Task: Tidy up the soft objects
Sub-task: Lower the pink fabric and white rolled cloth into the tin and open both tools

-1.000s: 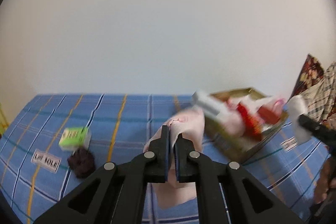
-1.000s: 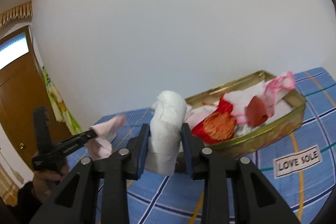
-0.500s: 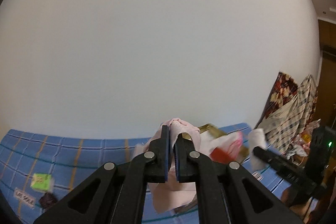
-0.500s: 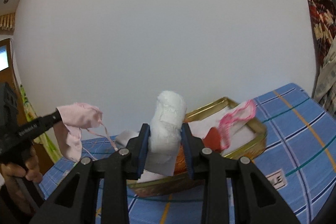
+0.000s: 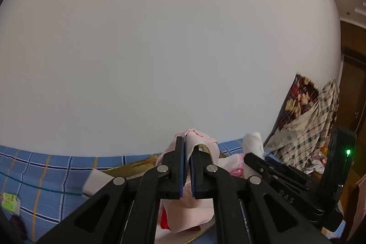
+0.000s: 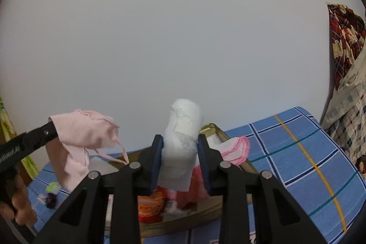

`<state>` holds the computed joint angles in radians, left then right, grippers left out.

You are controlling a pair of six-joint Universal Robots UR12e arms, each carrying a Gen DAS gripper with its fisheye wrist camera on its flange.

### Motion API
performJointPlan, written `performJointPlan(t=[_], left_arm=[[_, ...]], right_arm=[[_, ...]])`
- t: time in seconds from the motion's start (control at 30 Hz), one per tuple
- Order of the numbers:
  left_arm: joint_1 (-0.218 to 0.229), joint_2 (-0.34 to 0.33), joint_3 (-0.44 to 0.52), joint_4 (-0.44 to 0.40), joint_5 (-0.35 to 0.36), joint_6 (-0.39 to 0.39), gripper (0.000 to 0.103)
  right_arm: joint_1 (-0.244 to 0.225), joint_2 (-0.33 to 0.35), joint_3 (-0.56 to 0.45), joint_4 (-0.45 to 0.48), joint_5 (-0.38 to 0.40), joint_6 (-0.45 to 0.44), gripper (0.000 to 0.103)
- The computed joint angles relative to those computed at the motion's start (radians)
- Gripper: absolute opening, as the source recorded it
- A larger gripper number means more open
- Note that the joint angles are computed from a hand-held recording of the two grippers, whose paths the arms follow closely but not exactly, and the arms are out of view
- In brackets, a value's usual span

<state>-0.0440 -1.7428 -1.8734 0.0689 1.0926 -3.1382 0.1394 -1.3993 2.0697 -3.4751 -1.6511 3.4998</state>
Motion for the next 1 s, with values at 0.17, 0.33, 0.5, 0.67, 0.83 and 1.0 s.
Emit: performJointPlan(t=[0.17, 0.33, 0.5, 0.67, 0.83, 1.0], left_arm=[[-0.040, -0.037, 0.018, -0.028, 0.077, 0.026, 0.005], [-0.060, -0.065, 0.027, -0.060, 0.121, 0.027, 0.005], [-0.073, -0.084, 0.035, -0.084, 0.157, 0.027, 0.005], [-0.080, -0.093, 0.040, -0.114, 0.190, 0.040, 0.005], [-0.089, -0.094, 0.038, -0.122, 0.231, 0.062, 0.005], [-0.095, -0.090, 0.031, -0.115, 0.269, 0.073, 0.034]], right_arm=[[-0.003, 0.028, -0.022, 0.060, -0.023, -0.017, 0.031], [-0.006, 0.033, -0.020, 0.088, -0.033, -0.026, 0.031], [-0.002, 0.049, -0.032, 0.118, -0.050, -0.058, 0.031], [0.001, 0.054, -0.038, 0.142, -0.057, -0.062, 0.031], [0.006, 0.061, -0.043, 0.152, -0.053, -0.064, 0.031], [-0.007, 0.061, -0.024, 0.078, -0.016, -0.016, 0.065]])
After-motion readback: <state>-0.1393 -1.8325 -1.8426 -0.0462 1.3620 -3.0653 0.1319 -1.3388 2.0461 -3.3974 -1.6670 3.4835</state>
